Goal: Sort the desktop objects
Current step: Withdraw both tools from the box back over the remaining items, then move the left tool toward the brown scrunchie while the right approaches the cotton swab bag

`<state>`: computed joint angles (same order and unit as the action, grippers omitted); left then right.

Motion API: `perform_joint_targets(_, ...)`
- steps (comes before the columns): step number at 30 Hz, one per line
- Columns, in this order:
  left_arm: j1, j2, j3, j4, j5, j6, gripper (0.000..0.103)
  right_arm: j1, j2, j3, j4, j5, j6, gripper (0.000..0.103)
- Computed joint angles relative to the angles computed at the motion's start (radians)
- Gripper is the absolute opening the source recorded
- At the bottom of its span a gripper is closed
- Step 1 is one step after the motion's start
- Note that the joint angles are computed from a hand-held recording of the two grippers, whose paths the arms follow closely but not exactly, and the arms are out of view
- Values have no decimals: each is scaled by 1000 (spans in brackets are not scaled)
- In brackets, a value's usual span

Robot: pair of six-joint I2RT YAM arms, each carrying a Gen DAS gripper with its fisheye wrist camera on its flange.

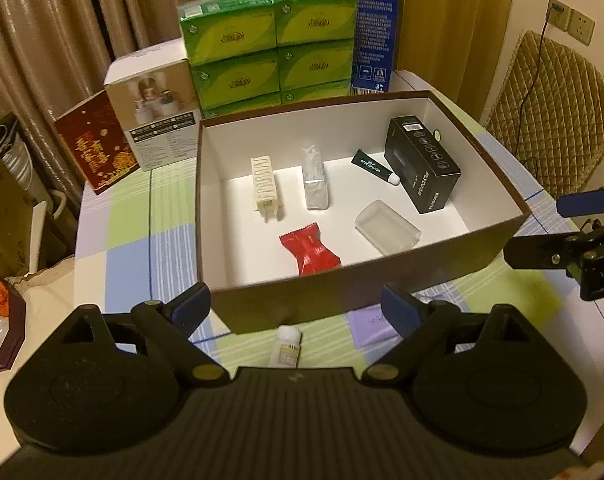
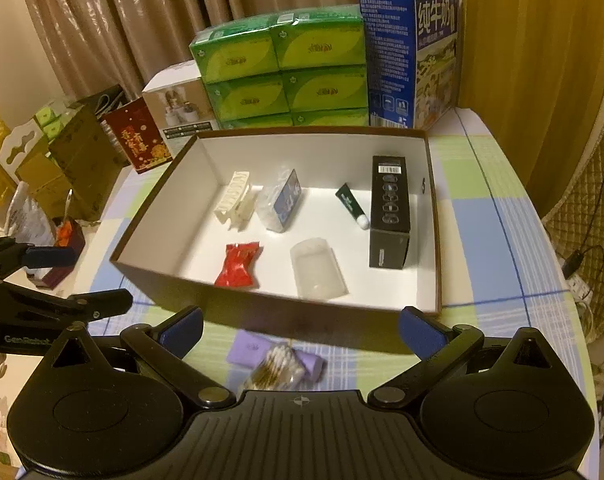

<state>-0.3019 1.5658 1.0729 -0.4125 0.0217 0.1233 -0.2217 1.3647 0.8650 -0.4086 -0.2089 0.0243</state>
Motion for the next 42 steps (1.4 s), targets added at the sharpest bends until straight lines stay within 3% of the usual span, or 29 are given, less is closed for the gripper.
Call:
perform_joint_targets(26, -77, -370, -348, -45, -75, -115, 91, -21, -390, -276, -145, -55, -3, 101)
perform_joint_targets(42, -157, -434, -442, -82, -90, -194, 91, -64, -441, -383, -177, -102, -19, 101)
